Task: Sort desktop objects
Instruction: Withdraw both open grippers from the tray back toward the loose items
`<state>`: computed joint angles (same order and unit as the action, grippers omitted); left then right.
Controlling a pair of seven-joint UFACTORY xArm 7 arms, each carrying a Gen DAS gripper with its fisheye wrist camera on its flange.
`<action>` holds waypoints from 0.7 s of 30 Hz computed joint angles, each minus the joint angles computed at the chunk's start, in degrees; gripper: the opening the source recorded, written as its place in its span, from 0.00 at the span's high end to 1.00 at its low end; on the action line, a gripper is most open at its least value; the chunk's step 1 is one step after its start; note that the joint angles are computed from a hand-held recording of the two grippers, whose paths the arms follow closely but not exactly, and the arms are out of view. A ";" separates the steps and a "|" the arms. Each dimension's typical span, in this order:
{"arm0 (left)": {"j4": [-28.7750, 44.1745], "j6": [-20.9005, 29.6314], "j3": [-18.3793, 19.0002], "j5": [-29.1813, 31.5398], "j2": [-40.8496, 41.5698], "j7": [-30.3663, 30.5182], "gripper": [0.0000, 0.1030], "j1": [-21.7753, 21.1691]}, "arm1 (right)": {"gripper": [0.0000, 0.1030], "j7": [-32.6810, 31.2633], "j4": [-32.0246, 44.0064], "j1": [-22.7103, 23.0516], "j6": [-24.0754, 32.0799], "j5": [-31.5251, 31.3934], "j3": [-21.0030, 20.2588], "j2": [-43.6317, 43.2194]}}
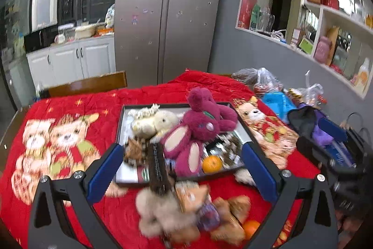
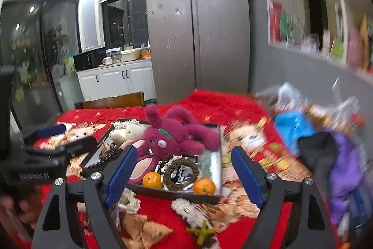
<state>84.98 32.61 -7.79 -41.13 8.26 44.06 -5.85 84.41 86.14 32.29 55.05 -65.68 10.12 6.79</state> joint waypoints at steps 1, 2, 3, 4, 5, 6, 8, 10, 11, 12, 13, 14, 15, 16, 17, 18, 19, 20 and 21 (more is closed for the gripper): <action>-1.75 1.12 0.19 -1.21 -2.21 0.78 0.01 0.71 | 0.14 -0.37 0.37 0.86 2.04 -0.65 0.52 -0.10; -3.88 1.43 0.59 -2.62 -4.57 1.86 0.01 1.04 | 0.14 -0.46 0.88 2.12 4.83 -1.46 1.28 -0.20; -5.68 1.42 1.20 -3.83 -6.39 2.95 0.01 1.07 | 0.13 -0.18 1.00 3.05 6.63 -2.05 1.82 -0.43; -8.59 1.14 1.98 -4.82 -9.22 4.16 0.01 1.00 | 0.13 0.37 0.73 4.15 8.24 -2.66 2.56 -0.98; -11.11 1.02 2.87 -4.81 -11.61 4.84 0.01 0.69 | 0.13 0.87 0.33 4.84 9.26 -2.86 3.11 -1.51; -13.03 1.02 3.80 -4.87 -13.30 5.75 0.01 0.23 | 0.13 1.98 -0.37 5.69 10.70 -2.97 3.88 -2.26; -19.43 -0.33 5.84 -6.04 -18.17 8.07 0.01 -0.67 | 0.13 4.01 -1.74 6.60 12.57 -2.75 5.07 -3.50; -25.57 -1.63 8.01 -7.92 -22.15 10.44 0.01 -1.90 | 0.12 7.43 -4.16 7.35 14.15 -2.40 6.45 -5.17; -28.76 -1.99 9.27 -9.09 -24.07 11.80 0.01 -2.61 | 0.12 10.05 -6.39 7.61 13.99 -2.10 7.21 -6.47; -31.41 -2.25 10.39 -9.80 -25.60 12.80 0.01 -3.30 | 0.12 12.04 -8.37 7.55 13.27 -1.52 7.86 -7.56; -33.79 -2.58 11.22 -10.02 -26.86 13.33 0.01 -3.85 | 0.12 13.63 -10.58 7.37 12.01 -0.60 8.45 -8.69; -35.86 -2.50 11.88 -9.52 -27.86 13.70 0.01 -4.24 | 0.12 15.35 -12.32 7.21 11.33 -0.01 9.17 -9.33; -37.44 -3.02 12.15 -8.84 -28.48 13.76 0.01 -4.59 | 0.12 17.13 -14.05 7.13 10.96 0.72 9.91 -9.94; -38.40 -3.68 12.31 -8.02 -28.55 13.49 0.01 -4.87 | 0.12 18.27 -15.21 7.04 10.73 1.48 10.55 -10.22; -39.26 -4.39 12.41 -7.34 -28.68 13.38 0.01 -5.25 | 0.12 18.80 -15.93 6.92 10.69 2.06 11.03 -10.44; -39.83 -5.17 12.64 -7.15 -28.66 13.56 0.01 -5.84 | 0.12 19.51 -16.56 6.84 11.17 2.61 11.49 -10.63; -40.24 -5.95 12.98 -7.26 -28.69 14.04 0.01 -6.50 | 0.12 20.66 -17.10 6.81 11.93 2.85 11.95 -10.95; -40.55 -6.78 13.30 -7.59 -28.73 14.73 0.01 -7.24 | 0.12 21.41 -17.52 6.65 11.72 3.03 12.14 -11.22; -40.43 -7.40 13.49 -7.71 -28.54 15.01 0.01 -7.84 | 0.12 22.04 -18.43 6.29 10.23 3.37 11.98 -11.95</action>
<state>44.55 25.21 5.70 -48.84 -20.28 59.07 -13.69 106.45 67.71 38.58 65.28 -62.31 22.10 -5.16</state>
